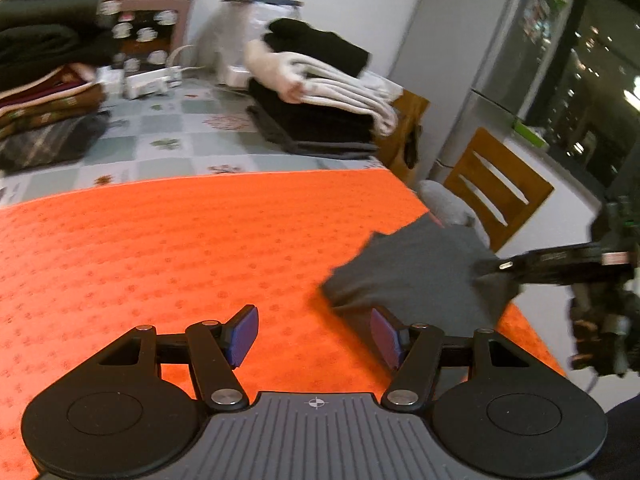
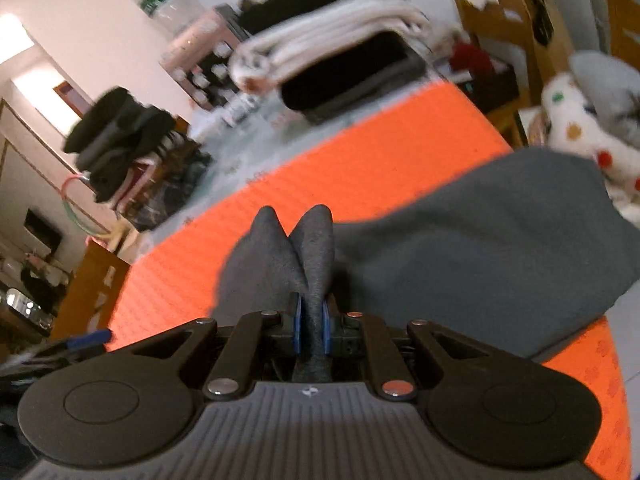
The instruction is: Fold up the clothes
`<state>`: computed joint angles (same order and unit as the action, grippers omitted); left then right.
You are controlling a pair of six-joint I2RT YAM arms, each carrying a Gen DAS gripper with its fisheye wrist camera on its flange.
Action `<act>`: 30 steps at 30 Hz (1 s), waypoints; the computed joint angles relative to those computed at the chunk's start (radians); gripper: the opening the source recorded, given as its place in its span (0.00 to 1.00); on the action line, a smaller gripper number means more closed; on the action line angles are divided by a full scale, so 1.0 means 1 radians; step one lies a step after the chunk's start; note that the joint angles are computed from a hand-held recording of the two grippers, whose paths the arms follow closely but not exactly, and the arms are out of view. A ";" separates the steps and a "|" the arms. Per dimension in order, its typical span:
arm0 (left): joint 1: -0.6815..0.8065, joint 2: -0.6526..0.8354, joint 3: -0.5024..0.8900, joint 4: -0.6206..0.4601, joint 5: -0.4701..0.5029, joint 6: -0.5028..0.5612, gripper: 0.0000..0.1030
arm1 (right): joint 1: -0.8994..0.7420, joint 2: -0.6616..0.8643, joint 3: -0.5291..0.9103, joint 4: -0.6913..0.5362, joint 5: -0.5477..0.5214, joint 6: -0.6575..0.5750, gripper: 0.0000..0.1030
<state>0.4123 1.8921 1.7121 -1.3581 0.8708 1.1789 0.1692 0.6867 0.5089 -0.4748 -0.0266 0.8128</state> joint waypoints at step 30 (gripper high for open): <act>-0.308 -0.357 -0.603 0.504 -0.138 -0.311 0.51 | -0.040 0.332 0.228 0.104 -0.241 -0.553 0.28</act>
